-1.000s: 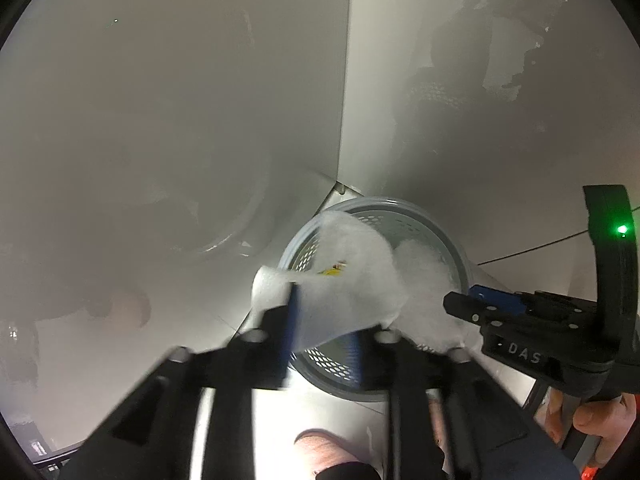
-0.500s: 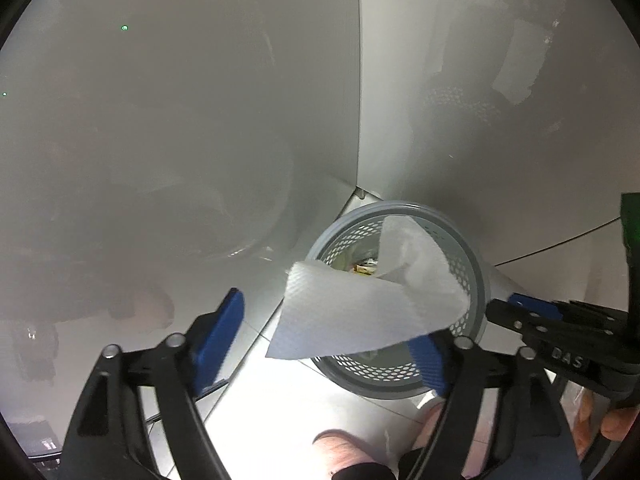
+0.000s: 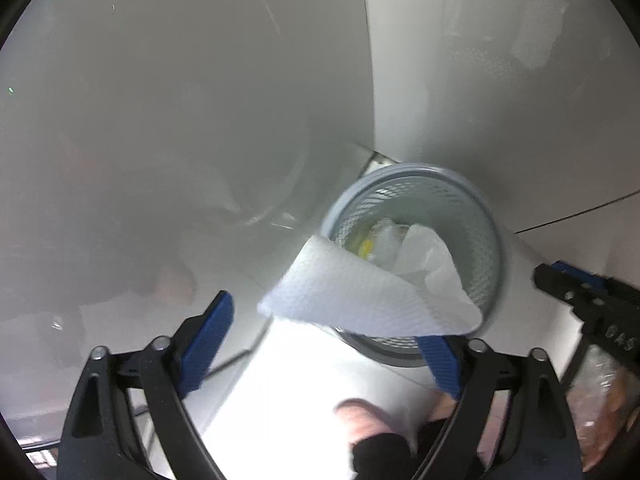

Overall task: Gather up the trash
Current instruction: 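Shake the paper towel off the right gripper into the bin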

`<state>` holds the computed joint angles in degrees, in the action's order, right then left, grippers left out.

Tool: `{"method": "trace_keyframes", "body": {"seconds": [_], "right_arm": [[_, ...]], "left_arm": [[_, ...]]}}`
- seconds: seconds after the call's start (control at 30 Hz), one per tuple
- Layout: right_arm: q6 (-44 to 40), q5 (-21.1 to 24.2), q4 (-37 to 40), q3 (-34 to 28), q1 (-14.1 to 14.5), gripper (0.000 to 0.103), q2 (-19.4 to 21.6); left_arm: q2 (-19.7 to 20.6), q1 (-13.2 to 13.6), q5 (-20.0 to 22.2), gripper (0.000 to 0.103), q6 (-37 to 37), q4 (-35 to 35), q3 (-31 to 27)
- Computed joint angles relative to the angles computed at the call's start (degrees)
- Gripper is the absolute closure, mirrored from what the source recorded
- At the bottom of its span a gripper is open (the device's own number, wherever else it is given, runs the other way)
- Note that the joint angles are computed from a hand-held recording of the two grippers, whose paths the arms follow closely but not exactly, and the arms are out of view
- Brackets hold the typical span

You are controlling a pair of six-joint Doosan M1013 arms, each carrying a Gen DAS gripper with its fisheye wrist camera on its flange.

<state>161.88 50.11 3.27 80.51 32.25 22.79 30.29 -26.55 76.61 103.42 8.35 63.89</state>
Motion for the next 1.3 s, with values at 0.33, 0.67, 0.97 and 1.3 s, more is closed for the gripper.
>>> {"method": "trace_keyframes", "body": {"seconds": [0.33,0.67,0.97,1.3], "right_arm": [[0.9,-1.7,-1.2,1.7,0.2,0.068,-1.7],[-18.6,-9.1,11.2,3.4,-1.1,0.066,-2.2],[-31.2,-9.3,19.7,2.0,-1.2,0.066,-0.6],[-35.5,-13.5,28.4,3.0,-2.2,0.066,0.5]], "left_arm": [[0.0,-0.1,3.0,0.008,1.5,-1.2,-0.7],[0.2,-0.4,4.7,0.008,7.5,-4.4,-1.5],[0.8,-0.6,6.1,0.008,9.6,-5.3,-3.7],[2.1,0.1,8.9,0.008,11.2,-7.9,-5.9]]}}
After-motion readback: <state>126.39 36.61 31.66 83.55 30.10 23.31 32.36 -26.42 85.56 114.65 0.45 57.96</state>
